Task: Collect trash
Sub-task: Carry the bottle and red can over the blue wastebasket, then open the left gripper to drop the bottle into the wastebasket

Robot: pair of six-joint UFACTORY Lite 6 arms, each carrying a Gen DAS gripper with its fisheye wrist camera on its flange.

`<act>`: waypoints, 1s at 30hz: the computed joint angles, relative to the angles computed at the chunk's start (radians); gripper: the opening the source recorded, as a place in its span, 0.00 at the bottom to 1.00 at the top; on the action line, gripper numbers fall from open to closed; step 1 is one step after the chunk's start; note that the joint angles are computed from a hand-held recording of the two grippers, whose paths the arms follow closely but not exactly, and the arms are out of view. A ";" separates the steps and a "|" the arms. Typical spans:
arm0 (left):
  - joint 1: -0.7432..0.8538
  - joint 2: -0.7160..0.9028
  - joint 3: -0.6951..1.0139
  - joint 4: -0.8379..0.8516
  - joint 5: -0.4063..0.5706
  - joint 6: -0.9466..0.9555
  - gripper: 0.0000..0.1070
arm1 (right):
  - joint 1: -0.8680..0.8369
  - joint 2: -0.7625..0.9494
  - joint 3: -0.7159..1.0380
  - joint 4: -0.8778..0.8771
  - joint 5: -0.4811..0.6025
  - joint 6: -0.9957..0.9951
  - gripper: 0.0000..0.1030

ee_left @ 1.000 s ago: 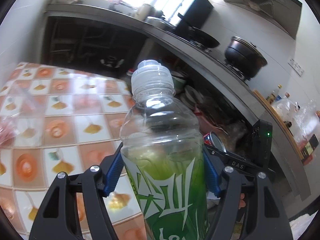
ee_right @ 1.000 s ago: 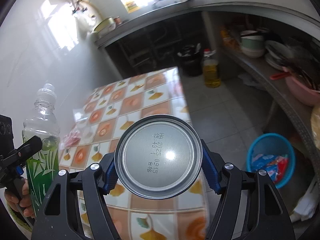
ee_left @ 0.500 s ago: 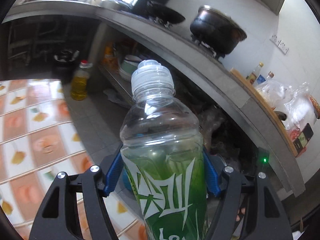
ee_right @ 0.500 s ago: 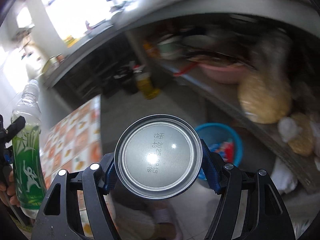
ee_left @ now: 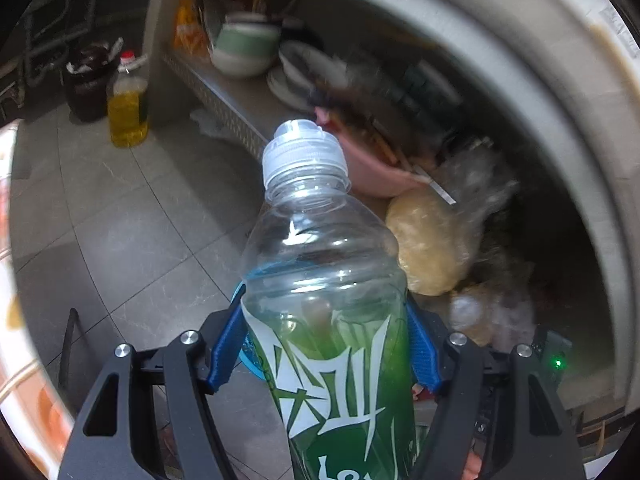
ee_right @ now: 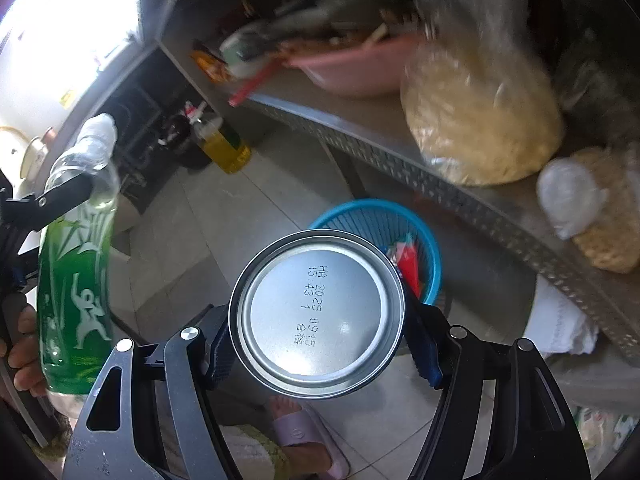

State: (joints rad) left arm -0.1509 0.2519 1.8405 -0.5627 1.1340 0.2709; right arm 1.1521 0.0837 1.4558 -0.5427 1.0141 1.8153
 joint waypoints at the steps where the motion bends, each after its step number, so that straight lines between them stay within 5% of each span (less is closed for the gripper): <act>1: -0.024 0.046 0.031 0.015 -0.021 -0.016 0.64 | -0.025 0.000 -0.018 0.009 -0.027 -0.010 0.64; 6: -0.084 0.181 0.110 0.056 -0.099 -0.075 0.79 | -0.191 0.038 -0.111 0.058 -0.220 -0.093 0.66; 12: -0.050 0.120 0.053 0.008 -0.084 -0.041 0.79 | -0.288 0.096 -0.243 0.137 -0.422 -0.123 0.68; 21: 0.126 -0.153 -0.062 -0.070 0.045 0.124 0.80 | -0.223 0.039 -0.313 0.055 -0.381 -0.014 0.68; 30: 0.476 -0.354 -0.112 -0.225 0.310 0.306 0.81 | -0.160 -0.084 -0.424 0.013 -0.331 0.066 0.68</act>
